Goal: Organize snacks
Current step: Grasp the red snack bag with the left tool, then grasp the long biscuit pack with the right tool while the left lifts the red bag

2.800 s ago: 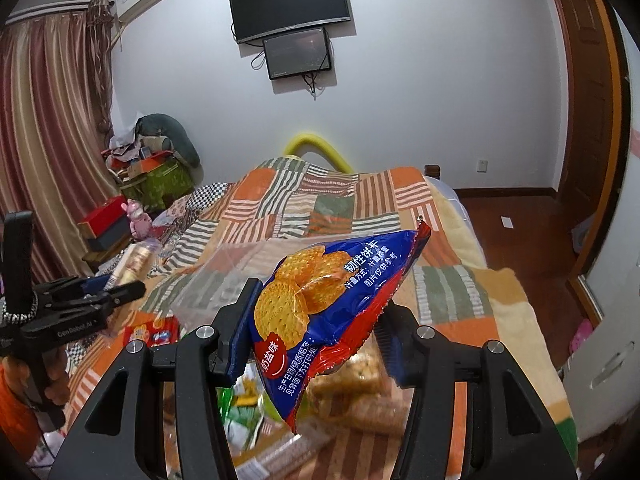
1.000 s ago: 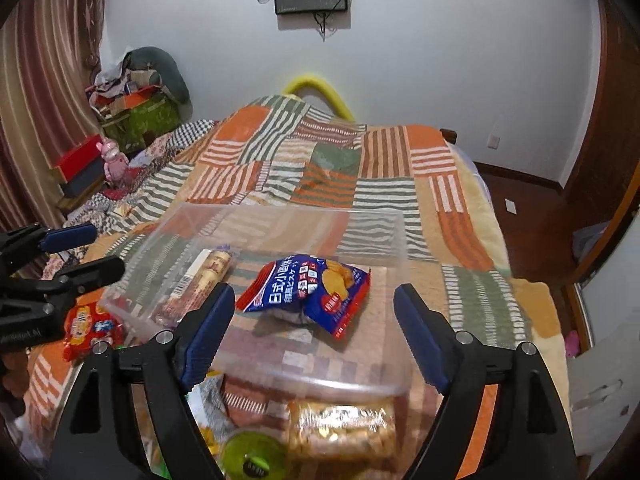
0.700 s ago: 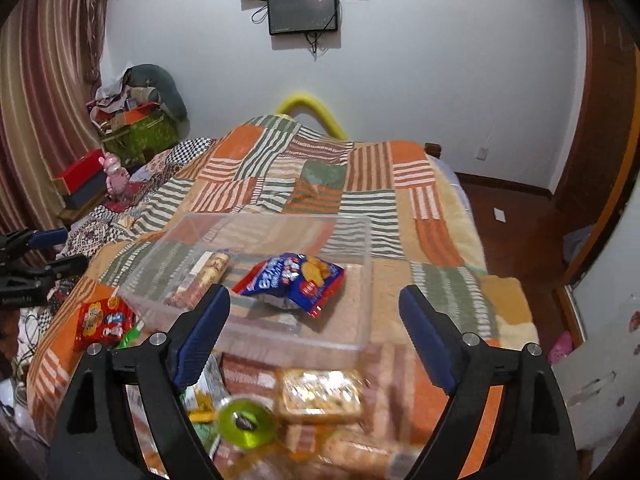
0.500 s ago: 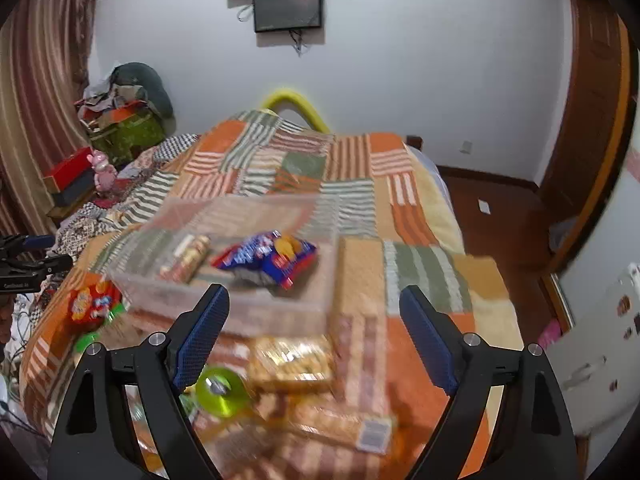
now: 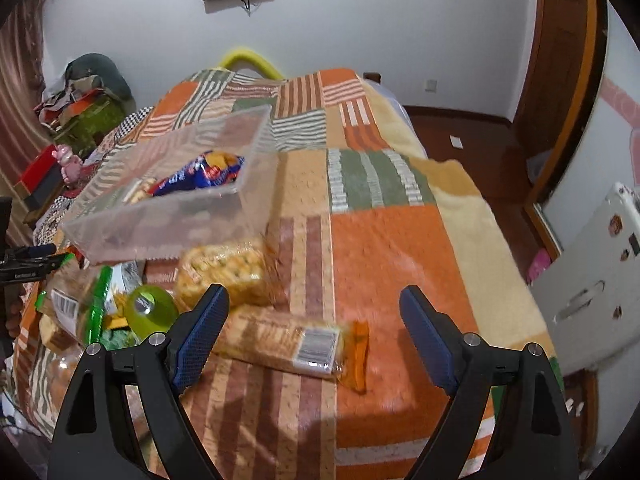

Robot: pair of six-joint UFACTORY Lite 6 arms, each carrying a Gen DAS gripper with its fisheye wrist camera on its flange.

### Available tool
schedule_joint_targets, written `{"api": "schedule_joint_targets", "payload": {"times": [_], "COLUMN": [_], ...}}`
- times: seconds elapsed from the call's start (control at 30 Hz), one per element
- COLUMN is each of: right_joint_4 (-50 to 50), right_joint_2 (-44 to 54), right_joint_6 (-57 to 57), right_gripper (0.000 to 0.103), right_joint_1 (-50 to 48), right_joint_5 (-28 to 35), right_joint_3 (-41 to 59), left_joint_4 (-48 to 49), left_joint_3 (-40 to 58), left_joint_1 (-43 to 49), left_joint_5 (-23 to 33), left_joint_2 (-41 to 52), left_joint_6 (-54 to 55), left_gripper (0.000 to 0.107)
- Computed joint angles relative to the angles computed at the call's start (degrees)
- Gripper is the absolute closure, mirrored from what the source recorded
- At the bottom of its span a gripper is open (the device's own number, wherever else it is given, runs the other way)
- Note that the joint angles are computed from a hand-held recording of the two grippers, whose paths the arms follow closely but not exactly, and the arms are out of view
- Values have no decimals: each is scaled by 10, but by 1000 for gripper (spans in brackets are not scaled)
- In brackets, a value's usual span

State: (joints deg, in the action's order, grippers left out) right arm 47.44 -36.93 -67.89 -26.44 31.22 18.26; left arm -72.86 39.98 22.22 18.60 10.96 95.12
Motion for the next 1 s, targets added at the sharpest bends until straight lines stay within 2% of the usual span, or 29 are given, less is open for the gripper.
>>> {"api": "schedule_joint_targets", "payload": {"times": [0.13,0.3,0.43,0.6,0.73,0.87,0.93,1.0], "right_joint_4": [4,-17,-17,-9,2,-2,5,28], "right_joint_2": [2,-20,-21,-10,14,35,45,66], "right_joint_6": [-22,-11,-10,-13,-14,6,1,-28], "right_gripper": [18,18,13,8,4,2,2,2], "right_joint_1": [-7,9,17,21,32,53,51,35], "right_joint_5": [3,7,6,-1,-19,-44,-48,-38], "right_joint_3": [-17,-41,-49,-48,-42,-40,-39,-33], "left_joint_4": [-16,21,54,68,-8,-123,-151,-166], "left_joint_3": [-24,-73,-117,-171,-191,-204,-206,-210], "left_joint_1": [1,37,58,68,46,38,42,46], "left_joint_5": [-2,34,55,44,-7,-14,-6,2], "left_joint_2": [-17,-67,-117,-166,-146,-147,-144,-150], "left_joint_6": [29,13,14,34,103,201,225,238], "left_gripper": [19,19,18,18,18,20,26,37]}}
